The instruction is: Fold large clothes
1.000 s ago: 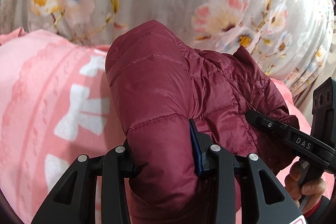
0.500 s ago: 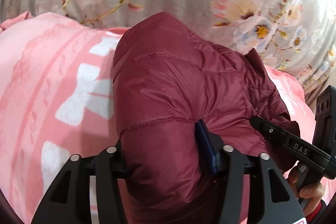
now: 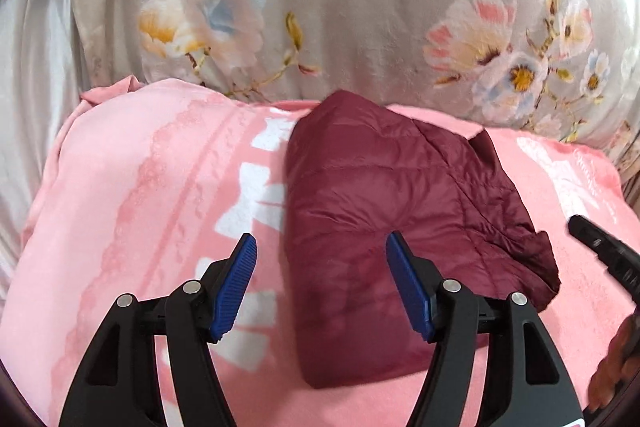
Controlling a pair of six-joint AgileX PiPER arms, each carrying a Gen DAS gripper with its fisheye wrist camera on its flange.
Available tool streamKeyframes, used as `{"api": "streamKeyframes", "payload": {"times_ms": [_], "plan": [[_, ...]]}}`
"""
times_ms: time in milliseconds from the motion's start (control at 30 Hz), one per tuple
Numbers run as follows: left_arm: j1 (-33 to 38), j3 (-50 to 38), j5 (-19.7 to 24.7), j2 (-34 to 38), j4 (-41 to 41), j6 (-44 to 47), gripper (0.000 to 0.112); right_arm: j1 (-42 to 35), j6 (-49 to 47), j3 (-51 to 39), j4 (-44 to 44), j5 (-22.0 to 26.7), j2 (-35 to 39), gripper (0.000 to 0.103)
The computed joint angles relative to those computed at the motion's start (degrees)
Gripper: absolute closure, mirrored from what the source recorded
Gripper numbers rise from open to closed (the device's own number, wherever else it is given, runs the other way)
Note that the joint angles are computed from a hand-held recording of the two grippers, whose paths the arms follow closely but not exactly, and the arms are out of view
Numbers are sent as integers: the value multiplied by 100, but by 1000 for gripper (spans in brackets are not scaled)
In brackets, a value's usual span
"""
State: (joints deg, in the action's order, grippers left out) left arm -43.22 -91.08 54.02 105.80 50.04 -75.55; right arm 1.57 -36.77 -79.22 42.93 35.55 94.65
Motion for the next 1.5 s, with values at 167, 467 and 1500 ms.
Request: {"api": "streamKeyframes", "payload": {"times_ms": [167,467,1500], "plan": [[-104,-1077,716,928,-606,328,47,674,874,86,-1317,-347,229,90],[-252,-1442,1116,1652,-228,-281,43,1061,1737,364,-2492,-981,607,92],[-386,-1569,1418,1804,155,-609,29,925,1256,565,-1738,-1157,463,77]]}}
